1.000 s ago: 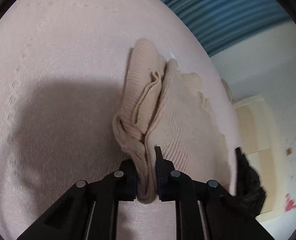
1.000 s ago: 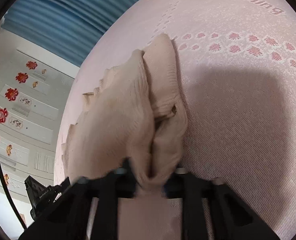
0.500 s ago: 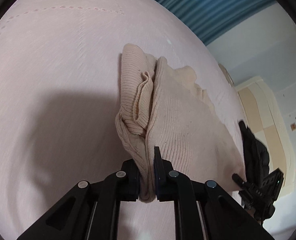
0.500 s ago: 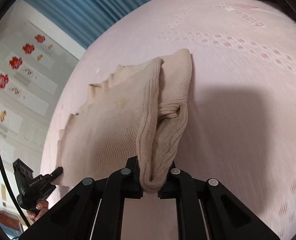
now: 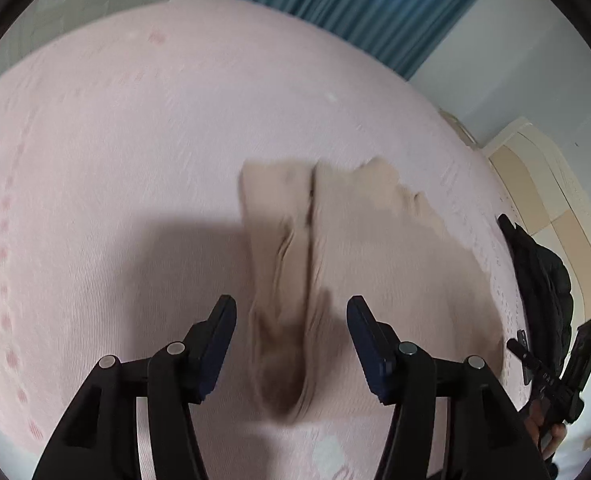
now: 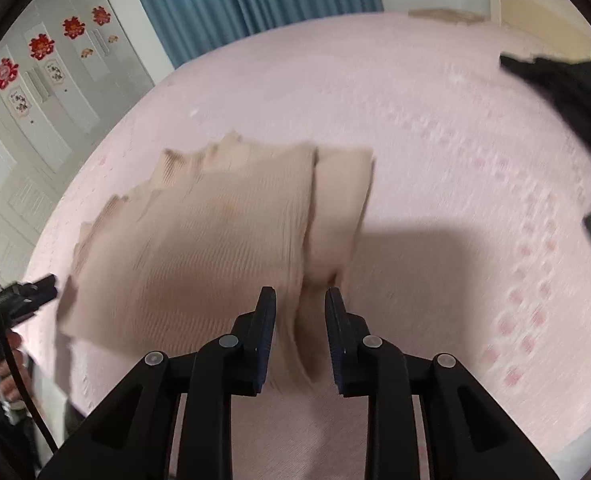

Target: Fold small clothes

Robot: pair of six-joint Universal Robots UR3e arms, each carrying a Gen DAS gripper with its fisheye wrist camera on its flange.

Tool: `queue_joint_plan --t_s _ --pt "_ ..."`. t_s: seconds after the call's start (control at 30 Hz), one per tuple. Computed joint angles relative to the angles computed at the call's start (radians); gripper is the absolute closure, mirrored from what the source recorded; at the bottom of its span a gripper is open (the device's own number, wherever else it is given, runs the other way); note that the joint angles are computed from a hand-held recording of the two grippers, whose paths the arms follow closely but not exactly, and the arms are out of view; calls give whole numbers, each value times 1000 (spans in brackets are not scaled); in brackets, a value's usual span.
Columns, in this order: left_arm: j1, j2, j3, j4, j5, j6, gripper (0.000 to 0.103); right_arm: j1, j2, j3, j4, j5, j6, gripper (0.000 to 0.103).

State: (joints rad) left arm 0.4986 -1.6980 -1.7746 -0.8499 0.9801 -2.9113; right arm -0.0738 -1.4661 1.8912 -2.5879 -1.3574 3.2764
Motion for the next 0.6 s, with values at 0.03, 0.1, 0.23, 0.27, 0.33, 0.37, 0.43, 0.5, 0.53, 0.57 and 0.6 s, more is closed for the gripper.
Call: queue_joint_plan --t_s 0.03,0.1,0.23,0.27,0.33,0.37,0.43,0.5,0.53,0.57,0.6 --pt "-25 -29 41 16 12 -18 48 -9 22 -33 -3 2 -5 76" --pt "-72 -101 135 38 29 -50 48 -18 73 -103 4 11 6 76" --pt "-185 -287 378 52 82 -113 50 6 280 -361 33 -5 54 76" --pt "-217 -339 446 50 111 -121 50 18 354 -456 56 -7 69 76" --pt "-272 -431 572 37 175 -107 51 28 454 -598 110 -6 82 76" --pt "-290 -468 623 21 205 -102 55 31 503 -666 136 5 82 76" --pt "-307 -524 697 -20 250 -73 61 43 596 -800 207 5 72 76" --pt "-300 -555 736 -59 268 -54 68 52 682 -915 259 -7 67 76" --pt "-300 -574 760 -76 282 -64 81 56 725 -983 302 -14 65 76" --pt "-296 -599 795 -105 286 -80 96 61 766 -1050 347 -25 61 78" --pt "-275 -608 804 -132 248 -81 96 66 783 -1076 360 -35 62 87"
